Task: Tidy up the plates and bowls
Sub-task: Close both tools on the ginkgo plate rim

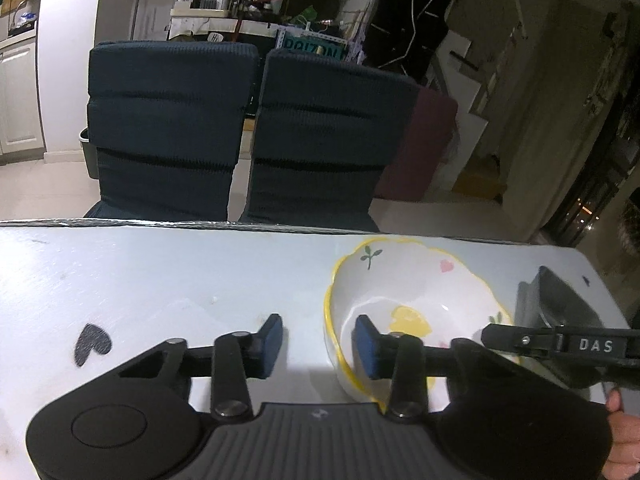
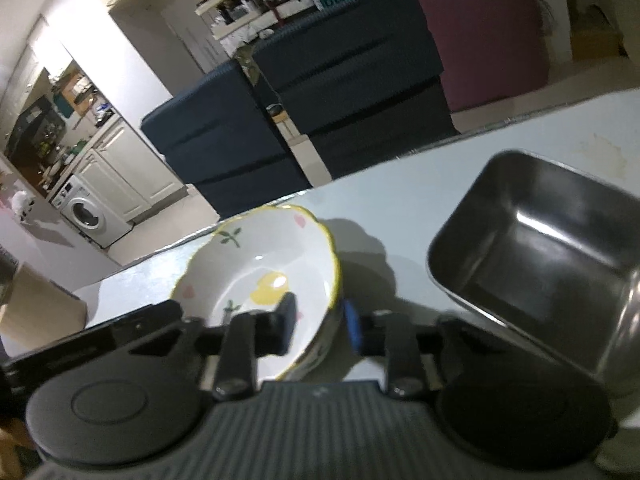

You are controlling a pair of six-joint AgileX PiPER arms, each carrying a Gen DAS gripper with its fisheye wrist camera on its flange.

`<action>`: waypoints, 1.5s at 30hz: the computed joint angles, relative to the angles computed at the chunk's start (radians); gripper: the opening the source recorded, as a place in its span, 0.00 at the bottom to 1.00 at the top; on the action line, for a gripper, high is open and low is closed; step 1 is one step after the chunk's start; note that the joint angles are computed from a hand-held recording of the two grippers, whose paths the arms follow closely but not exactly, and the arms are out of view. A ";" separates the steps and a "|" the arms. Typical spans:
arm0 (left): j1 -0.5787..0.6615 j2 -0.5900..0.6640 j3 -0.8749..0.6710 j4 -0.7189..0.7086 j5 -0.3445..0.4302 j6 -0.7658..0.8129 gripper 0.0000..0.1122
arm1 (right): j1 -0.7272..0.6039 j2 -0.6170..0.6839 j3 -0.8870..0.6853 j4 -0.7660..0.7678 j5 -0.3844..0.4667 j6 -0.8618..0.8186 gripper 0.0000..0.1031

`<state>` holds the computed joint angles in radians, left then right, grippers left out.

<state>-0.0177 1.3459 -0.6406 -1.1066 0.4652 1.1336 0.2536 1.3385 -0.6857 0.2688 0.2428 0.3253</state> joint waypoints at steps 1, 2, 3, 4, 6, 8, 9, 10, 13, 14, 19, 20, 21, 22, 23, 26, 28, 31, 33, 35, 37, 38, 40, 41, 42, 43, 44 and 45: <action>-0.011 0.011 -0.005 0.004 -0.013 -0.005 0.29 | 0.005 0.004 -0.001 -0.055 -0.004 0.057 0.18; -0.014 0.024 -0.012 0.005 -0.017 -0.005 0.27 | 0.005 0.006 0.001 -0.072 -0.009 0.074 0.16; -0.021 0.035 -0.016 0.007 -0.026 -0.012 0.25 | 0.000 0.008 0.004 -0.049 -0.015 0.054 0.16; -0.025 0.046 -0.020 -0.004 -0.027 -0.005 0.24 | -0.009 0.009 0.006 -0.005 -0.016 0.010 0.16; -0.025 0.062 -0.024 -0.014 -0.022 0.006 0.24 | -0.009 0.011 0.002 -0.006 -0.011 0.016 0.15; -0.029 0.074 -0.026 -0.020 -0.022 0.018 0.24 | 0.004 0.015 0.000 -0.074 -0.013 0.082 0.15; -0.034 0.078 -0.026 -0.021 -0.026 0.017 0.23 | 0.006 0.016 0.002 -0.092 -0.015 0.098 0.15; -0.034 0.079 -0.023 -0.041 -0.027 0.036 0.19 | 0.005 0.026 -0.002 -0.096 -0.018 0.101 0.16; -0.038 0.072 -0.016 -0.057 -0.019 0.047 0.12 | 0.027 0.042 -0.013 -0.205 -0.010 0.208 0.18; -0.049 0.066 -0.015 -0.039 -0.033 0.026 0.12 | 0.038 0.045 -0.016 -0.254 -0.006 0.244 0.19; -0.039 0.043 -0.003 -0.001 -0.013 -0.007 0.12 | 0.080 0.046 -0.011 -0.480 -0.003 0.437 0.20; -0.040 0.032 0.006 0.001 -0.017 -0.006 0.12 | 0.089 0.040 -0.008 -0.527 0.003 0.478 0.20; -0.040 0.021 0.017 -0.004 -0.020 -0.001 0.12 | 0.100 0.035 -0.006 -0.571 0.010 0.518 0.20; -0.036 0.011 0.025 -0.007 -0.019 0.002 0.12 | 0.109 0.033 -0.008 -0.599 0.019 0.545 0.20; -0.035 -0.002 0.037 -0.015 -0.020 0.007 0.12 | 0.118 0.028 -0.008 -0.629 0.030 0.574 0.19; -0.047 -0.060 0.083 -0.040 -0.050 0.027 0.11 | 0.137 0.012 -0.007 -0.657 0.054 0.600 0.18; -0.055 -0.100 0.098 0.005 -0.058 -0.028 0.10 | 0.147 0.000 -0.002 -0.659 0.063 0.612 0.17; -0.036 -0.152 0.103 0.090 -0.024 -0.140 0.09 | 0.146 -0.017 0.008 -0.615 0.071 0.573 0.15; -0.033 -0.206 0.110 0.162 -0.008 -0.223 0.08 | 0.143 -0.037 0.012 -0.566 0.079 0.525 0.14; -0.026 -0.266 0.110 0.246 0.028 -0.322 0.08 | 0.149 -0.065 0.016 -0.546 0.094 0.499 0.13; -0.013 -0.326 0.103 0.323 0.082 -0.411 0.08 | 0.151 -0.095 0.012 -0.509 0.117 0.458 0.13; -0.008 -0.360 0.100 0.362 0.110 -0.459 0.08 | 0.152 -0.109 0.009 -0.493 0.128 0.443 0.13; 0.005 -0.429 0.093 0.423 0.174 -0.535 0.09 | 0.163 -0.146 0.005 -0.485 0.158 0.444 0.12; 0.014 -0.467 0.089 0.450 0.208 -0.566 0.09 | 0.174 -0.168 0.001 -0.489 0.180 0.450 0.12; 0.026 -0.504 0.084 0.472 0.245 -0.592 0.09 | 0.185 -0.193 -0.004 -0.496 0.204 0.457 0.11; 0.038 -0.535 0.077 0.488 0.283 -0.614 0.09 | 0.200 -0.218 -0.001 -0.513 0.224 0.478 0.11; 0.061 -0.566 0.068 0.493 0.330 -0.626 0.08 | 0.221 -0.247 -0.004 -0.529 0.252 0.501 0.11; 0.079 -0.593 0.060 0.497 0.368 -0.637 0.08 | 0.242 -0.270 -0.006 -0.546 0.275 0.524 0.10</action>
